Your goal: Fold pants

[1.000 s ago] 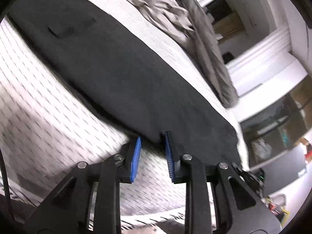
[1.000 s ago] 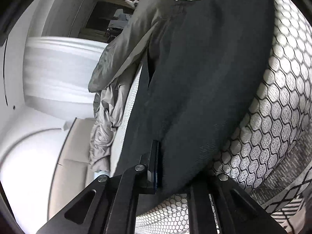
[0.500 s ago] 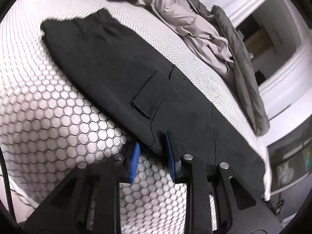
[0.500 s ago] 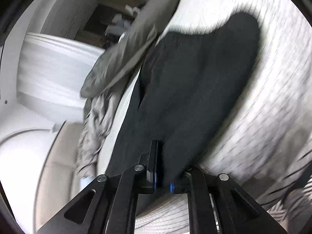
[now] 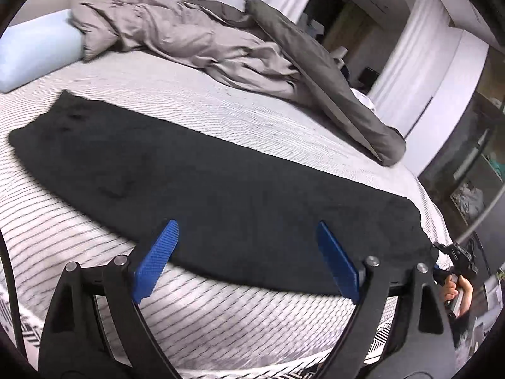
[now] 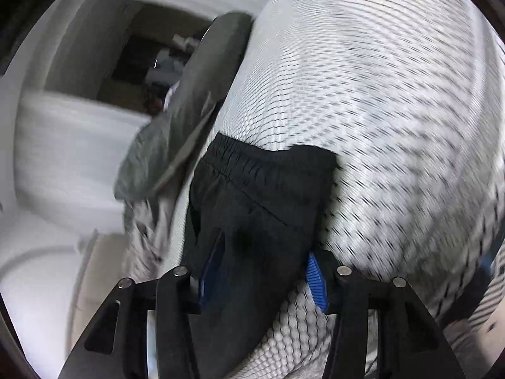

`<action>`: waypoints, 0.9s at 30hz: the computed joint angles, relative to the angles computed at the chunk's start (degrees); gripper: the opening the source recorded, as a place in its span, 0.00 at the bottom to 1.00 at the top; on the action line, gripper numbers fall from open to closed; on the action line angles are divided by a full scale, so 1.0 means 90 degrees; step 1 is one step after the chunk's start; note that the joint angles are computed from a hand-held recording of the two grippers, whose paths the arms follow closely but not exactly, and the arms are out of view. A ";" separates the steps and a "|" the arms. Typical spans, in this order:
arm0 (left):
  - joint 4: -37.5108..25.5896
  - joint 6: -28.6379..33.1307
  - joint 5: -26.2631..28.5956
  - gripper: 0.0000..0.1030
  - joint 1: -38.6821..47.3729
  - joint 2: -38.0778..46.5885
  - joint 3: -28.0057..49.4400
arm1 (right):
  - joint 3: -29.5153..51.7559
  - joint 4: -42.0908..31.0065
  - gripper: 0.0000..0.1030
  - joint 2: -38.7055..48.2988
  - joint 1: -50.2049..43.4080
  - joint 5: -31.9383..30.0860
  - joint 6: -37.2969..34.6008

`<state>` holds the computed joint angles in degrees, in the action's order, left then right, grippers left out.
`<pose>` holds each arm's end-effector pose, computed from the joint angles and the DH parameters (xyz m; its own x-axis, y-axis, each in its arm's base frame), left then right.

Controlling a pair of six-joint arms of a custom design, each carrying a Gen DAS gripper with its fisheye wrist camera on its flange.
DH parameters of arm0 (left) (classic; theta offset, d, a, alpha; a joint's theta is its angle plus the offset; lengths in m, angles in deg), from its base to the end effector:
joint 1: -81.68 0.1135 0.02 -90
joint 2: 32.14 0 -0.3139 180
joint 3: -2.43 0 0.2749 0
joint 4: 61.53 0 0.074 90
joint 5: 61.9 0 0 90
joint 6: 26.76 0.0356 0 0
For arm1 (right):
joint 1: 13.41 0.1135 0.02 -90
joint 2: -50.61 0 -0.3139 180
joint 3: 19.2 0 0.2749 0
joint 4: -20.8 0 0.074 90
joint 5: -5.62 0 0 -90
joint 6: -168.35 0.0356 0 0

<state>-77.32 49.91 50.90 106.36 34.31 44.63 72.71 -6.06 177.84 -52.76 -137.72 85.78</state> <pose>0.2120 0.0823 0.2196 -0.5422 -0.4831 -0.6875 -0.2470 0.8737 -0.4191 0.3883 -0.2814 0.1203 -0.6666 0.6465 -0.3710 0.1768 0.6207 0.7639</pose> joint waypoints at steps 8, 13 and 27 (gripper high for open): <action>0.0458 -0.0252 -0.0195 0.85 -0.1598 0.2116 0.1315 | 0.0225 0.0370 0.55 0.0257 0.0246 0.0074 -0.0279; 0.0759 -0.0376 -0.0558 0.85 -0.2144 0.3097 0.1863 | -0.0452 0.1891 0.16 -0.0067 0.0290 0.0141 0.0664; 0.0814 -0.0424 0.0104 0.85 -0.1450 0.2976 0.1483 | -0.0418 -0.1853 0.50 -0.1629 0.4364 0.1306 -0.3823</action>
<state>-70.00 46.09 51.84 93.32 61.09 57.98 68.95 -22.74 163.18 -13.49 -125.97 51.38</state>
